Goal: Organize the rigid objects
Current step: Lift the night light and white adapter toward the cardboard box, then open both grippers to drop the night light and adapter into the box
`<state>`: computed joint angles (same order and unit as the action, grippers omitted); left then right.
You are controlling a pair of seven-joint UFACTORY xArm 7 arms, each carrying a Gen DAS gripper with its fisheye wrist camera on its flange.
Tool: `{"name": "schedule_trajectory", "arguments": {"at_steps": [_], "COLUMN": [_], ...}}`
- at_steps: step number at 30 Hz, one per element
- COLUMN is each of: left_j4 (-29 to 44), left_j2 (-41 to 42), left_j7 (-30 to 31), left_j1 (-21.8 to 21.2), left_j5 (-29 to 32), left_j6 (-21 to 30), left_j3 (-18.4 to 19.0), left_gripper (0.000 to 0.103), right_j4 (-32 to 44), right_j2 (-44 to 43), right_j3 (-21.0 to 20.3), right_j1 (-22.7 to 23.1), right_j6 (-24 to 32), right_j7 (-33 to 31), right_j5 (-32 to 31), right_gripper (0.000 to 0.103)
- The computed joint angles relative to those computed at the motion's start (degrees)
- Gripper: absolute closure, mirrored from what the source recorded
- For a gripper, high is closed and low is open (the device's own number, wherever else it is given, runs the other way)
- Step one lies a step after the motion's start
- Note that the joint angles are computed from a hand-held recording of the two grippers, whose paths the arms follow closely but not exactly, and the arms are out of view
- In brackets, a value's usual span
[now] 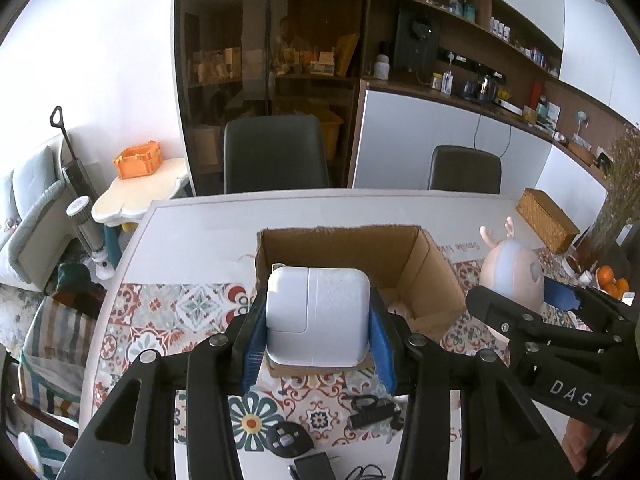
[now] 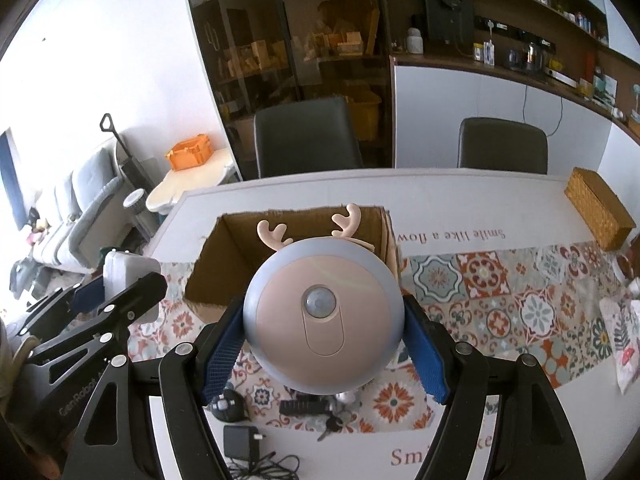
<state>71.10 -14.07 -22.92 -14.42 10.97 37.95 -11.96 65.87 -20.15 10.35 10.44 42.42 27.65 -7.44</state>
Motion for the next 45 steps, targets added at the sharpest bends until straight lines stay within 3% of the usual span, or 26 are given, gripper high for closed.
{"name": "schedule_trajectory", "arguments": {"at_steps": [16, 26, 36, 43, 45], "left_j4": [10.3, 19.9, 22.4, 22.5, 22.0], "left_j2": [10.6, 19.4, 22.6, 22.2, 21.4], "left_j7": [-0.1, 0.8, 1.6, 0.9, -1.1], "left_j1": [-1.3, -3.6, -4.1, -4.0, -4.4], "left_j5": [1.6, 0.7, -2.3, -1.5, 1.5], "left_j6": [4.5, 14.3, 18.6, 18.1, 18.3], "left_j3": [1.6, 3.5, 4.7, 5.2, 5.5], "left_gripper": [0.058, 0.058, 0.057, 0.044, 0.039], "right_j4": [11.0, 16.6, 17.9, 19.2, 19.4], "right_j2": [10.6, 17.5, 19.8, 21.0, 21.2], "right_j3": [-1.8, -3.5, -4.2, -4.4, -4.5], "right_j1": [0.1, 1.0, 1.5, 1.5, 1.4], "right_j6": [2.6, 6.6, 8.4, 9.0, 9.0], "right_j7": [-3.6, -6.4, -7.8, -8.7, -9.3], "right_j5": [-1.6, 0.9, 1.6, 3.3, 4.3], "right_gripper": [0.029, 0.029, 0.029, 0.029, 0.029]}}
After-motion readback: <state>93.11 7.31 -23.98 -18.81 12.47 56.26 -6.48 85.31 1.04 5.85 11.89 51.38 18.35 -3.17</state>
